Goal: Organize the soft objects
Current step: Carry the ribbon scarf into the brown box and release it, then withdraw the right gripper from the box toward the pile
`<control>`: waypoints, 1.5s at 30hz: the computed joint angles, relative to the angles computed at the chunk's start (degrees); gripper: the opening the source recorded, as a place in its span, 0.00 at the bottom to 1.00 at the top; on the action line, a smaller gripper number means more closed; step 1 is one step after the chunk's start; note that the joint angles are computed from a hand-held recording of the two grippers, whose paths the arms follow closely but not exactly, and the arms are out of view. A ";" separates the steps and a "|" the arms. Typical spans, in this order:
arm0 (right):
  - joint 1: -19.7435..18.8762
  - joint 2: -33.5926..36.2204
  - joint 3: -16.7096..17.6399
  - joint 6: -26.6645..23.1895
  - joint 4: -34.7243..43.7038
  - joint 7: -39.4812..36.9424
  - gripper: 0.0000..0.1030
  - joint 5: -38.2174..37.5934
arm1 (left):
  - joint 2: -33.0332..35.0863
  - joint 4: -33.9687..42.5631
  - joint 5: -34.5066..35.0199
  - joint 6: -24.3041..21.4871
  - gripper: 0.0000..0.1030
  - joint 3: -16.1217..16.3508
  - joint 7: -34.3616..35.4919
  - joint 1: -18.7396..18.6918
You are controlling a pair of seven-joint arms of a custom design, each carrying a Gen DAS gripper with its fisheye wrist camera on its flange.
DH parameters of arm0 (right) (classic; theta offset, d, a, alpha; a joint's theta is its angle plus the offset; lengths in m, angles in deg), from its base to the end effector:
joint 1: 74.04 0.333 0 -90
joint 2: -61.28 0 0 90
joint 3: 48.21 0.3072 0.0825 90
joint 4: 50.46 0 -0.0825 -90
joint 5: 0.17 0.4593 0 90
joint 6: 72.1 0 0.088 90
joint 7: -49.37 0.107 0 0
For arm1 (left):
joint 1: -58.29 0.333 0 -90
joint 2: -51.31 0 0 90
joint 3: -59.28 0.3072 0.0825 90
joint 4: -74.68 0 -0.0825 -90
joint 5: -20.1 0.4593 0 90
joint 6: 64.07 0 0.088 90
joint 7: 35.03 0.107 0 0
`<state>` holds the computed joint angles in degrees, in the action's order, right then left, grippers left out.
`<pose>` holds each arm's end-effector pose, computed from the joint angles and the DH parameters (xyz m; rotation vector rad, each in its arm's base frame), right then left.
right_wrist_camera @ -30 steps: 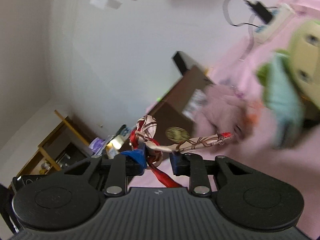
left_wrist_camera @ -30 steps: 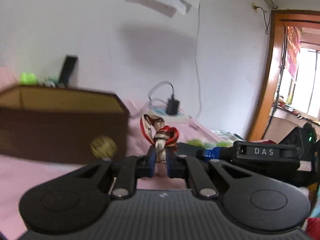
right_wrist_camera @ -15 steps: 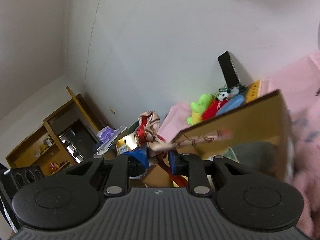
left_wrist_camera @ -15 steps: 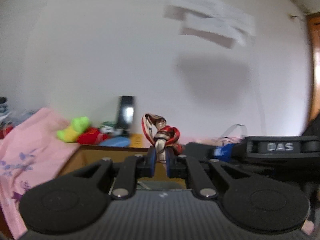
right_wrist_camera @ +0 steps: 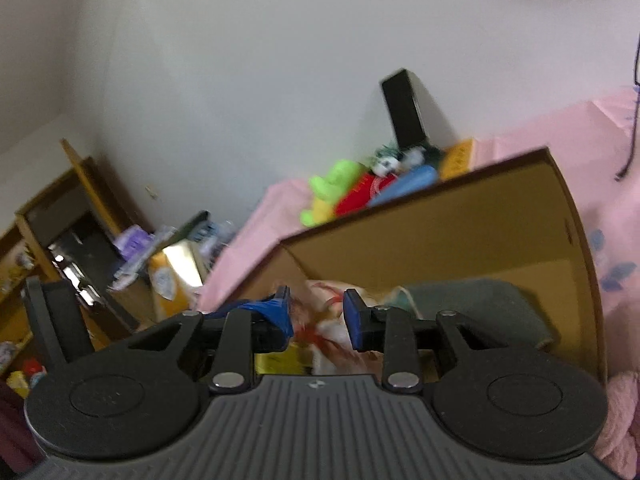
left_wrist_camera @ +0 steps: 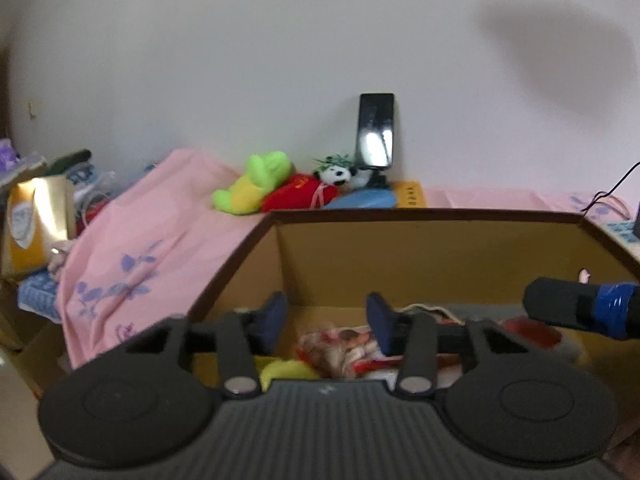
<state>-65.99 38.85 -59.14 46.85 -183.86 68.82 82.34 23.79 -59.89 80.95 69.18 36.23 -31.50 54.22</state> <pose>0.5375 0.0186 0.5086 -1.5220 0.9481 0.1262 0.4733 -0.2391 0.5214 -1.7349 1.1367 -0.6071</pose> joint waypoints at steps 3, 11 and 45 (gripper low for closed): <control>0.07 -1.23 0.44 2.56 -1.43 -3.93 0.13 0.76 | 0.90 1.37 1.06 -5.93 0.52 -1.91 0.59 0.07; 0.96 -1.01 -0.26 4.16 -1.96 -11.16 0.12 2.95 | 0.56 1.23 1.89 -9.41 0.52 -2.17 -1.00 -2.56; -7.40 -19.87 -7.28 11.30 -20.67 -25.22 0.14 3.18 | 13.87 13.19 3.71 -19.08 0.57 -6.42 -13.09 -18.90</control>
